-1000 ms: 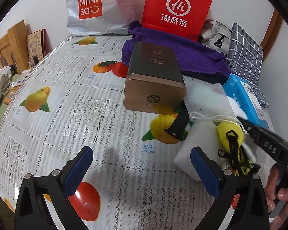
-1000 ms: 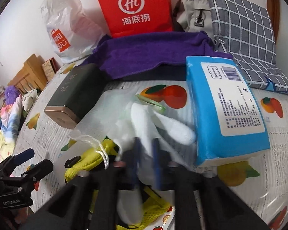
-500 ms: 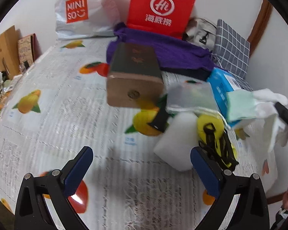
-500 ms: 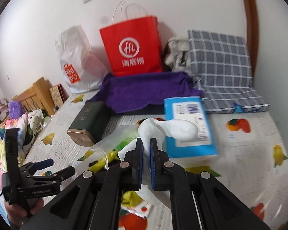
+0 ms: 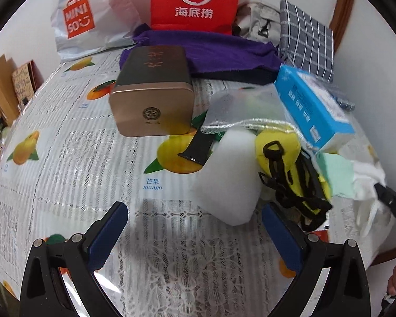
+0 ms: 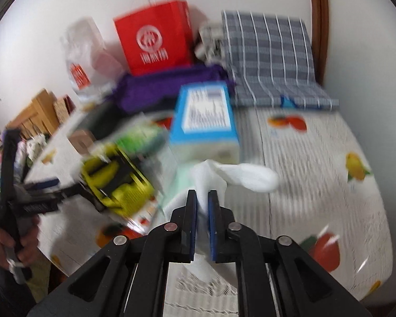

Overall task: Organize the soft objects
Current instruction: 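Lift the gloves with the right tool while the left tool approaches the white foam block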

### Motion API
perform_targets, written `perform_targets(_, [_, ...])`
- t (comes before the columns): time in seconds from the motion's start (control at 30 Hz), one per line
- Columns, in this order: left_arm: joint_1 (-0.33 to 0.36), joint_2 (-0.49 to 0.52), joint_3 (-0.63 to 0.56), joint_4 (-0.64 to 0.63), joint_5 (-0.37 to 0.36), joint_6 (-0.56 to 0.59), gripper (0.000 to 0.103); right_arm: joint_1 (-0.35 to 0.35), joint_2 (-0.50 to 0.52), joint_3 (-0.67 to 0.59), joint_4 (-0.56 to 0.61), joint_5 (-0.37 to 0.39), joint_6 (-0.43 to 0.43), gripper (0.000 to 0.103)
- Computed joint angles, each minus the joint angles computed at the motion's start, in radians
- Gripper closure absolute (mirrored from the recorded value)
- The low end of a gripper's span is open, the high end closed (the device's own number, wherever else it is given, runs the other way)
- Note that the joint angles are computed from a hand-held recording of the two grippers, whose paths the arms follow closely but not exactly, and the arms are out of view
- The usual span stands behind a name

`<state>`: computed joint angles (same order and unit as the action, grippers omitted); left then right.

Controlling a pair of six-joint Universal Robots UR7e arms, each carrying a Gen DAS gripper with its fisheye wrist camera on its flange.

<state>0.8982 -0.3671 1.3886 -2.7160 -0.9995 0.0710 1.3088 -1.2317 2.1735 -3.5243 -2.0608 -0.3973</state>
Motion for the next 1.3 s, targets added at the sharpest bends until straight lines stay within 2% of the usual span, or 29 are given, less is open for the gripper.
perform_targets(0.13, [-0.009, 0.025, -0.022, 0.006, 0.037, 0.02, 0.001, -0.026, 0.014, -0.008, 0.035, -0.042, 0.004, 0.089])
perform_targets(0.17, [-0.009, 0.03, -0.03, 0.008, 0.036, 0.022, 0.001, -0.029, 0.012, -0.008, 0.036, -0.044, 0.003, 0.08])
perform_targets(0.2, [-0.01, 0.034, -0.037, 0.009, 0.036, 0.025, 0.001, -0.032, 0.011, -0.007, 0.028, -0.043, -0.001, 0.061])
perform_targets(0.23, [-0.011, 0.038, -0.042, 0.007, 0.039, 0.029, 0.003, -0.033, 0.012, -0.004, 0.008, -0.041, -0.008, 0.051])
perform_targets(0.27, [-0.013, 0.043, -0.048, 0.003, 0.04, 0.036, 0.006, -0.036, 0.015, 0.0, -0.02, -0.035, -0.016, 0.033])
perform_targets(0.3, [-0.014, 0.047, -0.056, 0.009, 0.04, 0.039, 0.012, -0.041, 0.017, 0.003, -0.042, -0.021, -0.022, 0.025])
perform_targets(0.37, [-0.014, 0.051, -0.068, 0.021, 0.031, 0.04, 0.018, -0.046, 0.02, -0.006, -0.035, 0.006, -0.018, 0.024])
perform_targets(0.4, [-0.014, 0.051, -0.071, 0.023, 0.022, 0.045, 0.028, -0.05, 0.023, -0.014, -0.021, 0.019, -0.013, 0.023])
perform_targets(0.53, [-0.014, 0.042, -0.073, 0.045, 0.016, 0.057, 0.064, -0.051, 0.079, -0.068, 0.016, 0.009, -0.002, 0.023])
perform_targets(0.6, [-0.011, 0.032, -0.068, 0.047, 0.012, 0.053, 0.067, -0.051, 0.102, -0.087, 0.041, -0.009, 0.01, 0.023])
perform_targets(0.63, [-0.009, 0.026, -0.063, 0.044, 0.007, 0.052, 0.072, -0.044, 0.119, -0.09, -0.003, -0.025, -0.006, 0.023])
perform_targets(0.67, [-0.007, 0.018, -0.056, 0.043, 0.0, 0.048, 0.074, -0.04, 0.127, -0.089, -0.021, -0.028, -0.018, 0.03])
perform_targets(0.7, [-0.006, 0.011, -0.051, 0.041, -0.003, 0.045, 0.075, -0.037, 0.128, -0.087, -0.023, -0.03, -0.028, 0.042])
perform_targets(0.73, [-0.006, 0.004, -0.041, 0.032, -0.003, 0.045, 0.077, -0.034, 0.128, -0.086, -0.028, -0.035, -0.035, 0.049])
perform_targets(0.8, [-0.009, -0.012, -0.019, 0.012, 0.0, 0.049, 0.082, -0.037, 0.109, -0.077, -0.004, -0.019, -0.012, 0.077])
perform_targets(0.87, [-0.01, -0.026, -0.001, -0.005, -0.003, 0.051, 0.084, -0.044, 0.088, -0.066, 0.017, -0.001, 0.022, 0.087])
perform_targets(0.9, [-0.011, -0.035, 0.012, -0.015, -0.006, 0.053, 0.085, -0.045, 0.084, -0.062, 0.016, 0.001, 0.027, 0.088])
perform_targets(1.1, [-0.002, -0.068, 0.046, -0.019, -0.023, 0.028, 0.084, -0.03, 0.063, -0.03, -0.019, -0.004, 0.018, 0.089])
perform_targets(1.17, [0.006, -0.073, 0.046, -0.015, -0.055, 0.023, 0.073, -0.028, 0.055, -0.018, -0.029, 0.001, 0.016, 0.089])
perform_targets(1.23, [0.007, -0.063, 0.04, -0.028, -0.058, 0.035, 0.038, -0.028, 0.051, -0.013, -0.033, -0.003, 0.014, 0.088])
perform_targets(1.3, [-0.001, -0.045, 0.039, -0.071, -0.029, 0.072, 0.034, -0.03, 0.049, -0.015, -0.025, -0.003, 0.018, 0.088])
